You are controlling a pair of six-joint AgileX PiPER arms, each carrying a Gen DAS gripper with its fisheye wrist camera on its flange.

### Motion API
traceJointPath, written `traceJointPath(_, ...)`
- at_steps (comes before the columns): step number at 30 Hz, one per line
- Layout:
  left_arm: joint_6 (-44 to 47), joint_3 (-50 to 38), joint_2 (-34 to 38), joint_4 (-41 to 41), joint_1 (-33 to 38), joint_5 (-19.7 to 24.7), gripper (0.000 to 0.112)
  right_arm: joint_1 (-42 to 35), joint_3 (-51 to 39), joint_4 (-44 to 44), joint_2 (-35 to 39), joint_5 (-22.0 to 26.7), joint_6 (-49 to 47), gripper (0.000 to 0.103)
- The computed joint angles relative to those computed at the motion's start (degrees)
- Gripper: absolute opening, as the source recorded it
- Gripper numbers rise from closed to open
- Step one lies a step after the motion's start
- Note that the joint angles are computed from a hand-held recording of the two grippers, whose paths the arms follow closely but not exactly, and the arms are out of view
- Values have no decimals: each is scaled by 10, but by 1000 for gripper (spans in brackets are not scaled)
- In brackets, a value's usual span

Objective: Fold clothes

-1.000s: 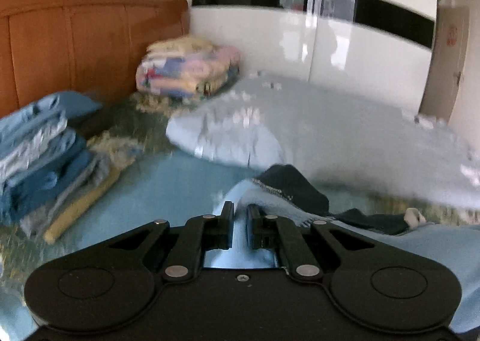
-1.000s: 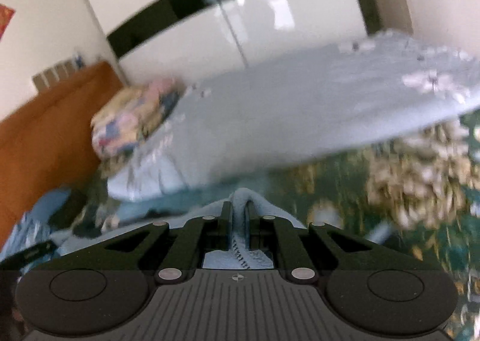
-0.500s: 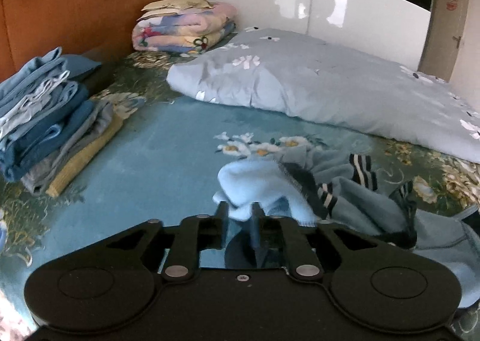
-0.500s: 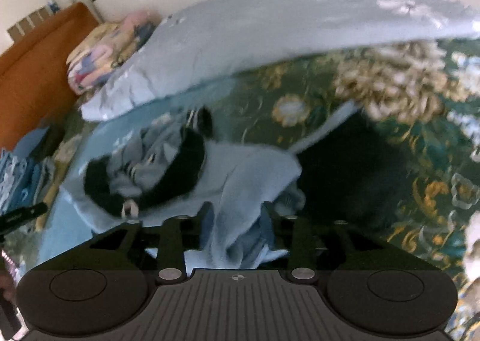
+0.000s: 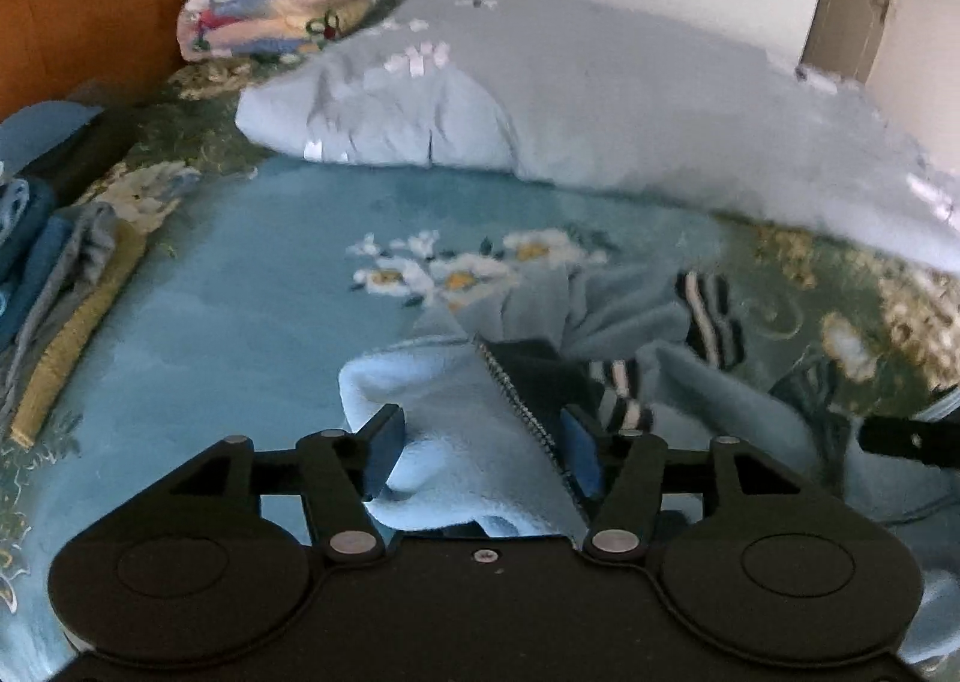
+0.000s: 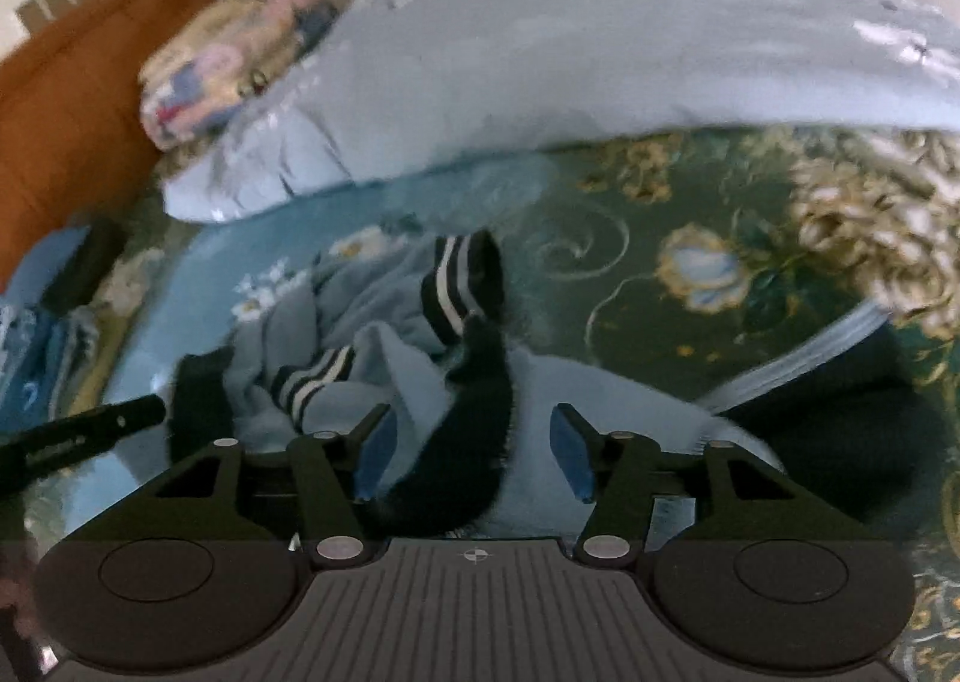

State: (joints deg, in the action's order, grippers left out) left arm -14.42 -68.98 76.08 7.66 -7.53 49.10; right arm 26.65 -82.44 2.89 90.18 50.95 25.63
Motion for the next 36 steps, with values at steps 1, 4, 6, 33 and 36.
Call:
traceJointPath(1, 3, -1, 9, -3, 4, 1, 57, 5, -14, -7, 19, 4, 9, 54)
traceJointPath(4, 20, 1, 22, -26, 26, -4, 59, 19, -42, -34, 57, 16, 35, 53)
traceJointPath(6, 29, 0, 27, -34, 38, -3, 60, 22, -50, -49, 69, 23, 58, 52)
traceJointPath(33, 51, 20, 9, -241, 140, -42, 20, -75, 113, 203, -4, -109, 19, 3)
traceJointPath(36, 94, 21, -14, -306, 180, -52, 19, -97, 161, 293, -48, -169, -34, 3)
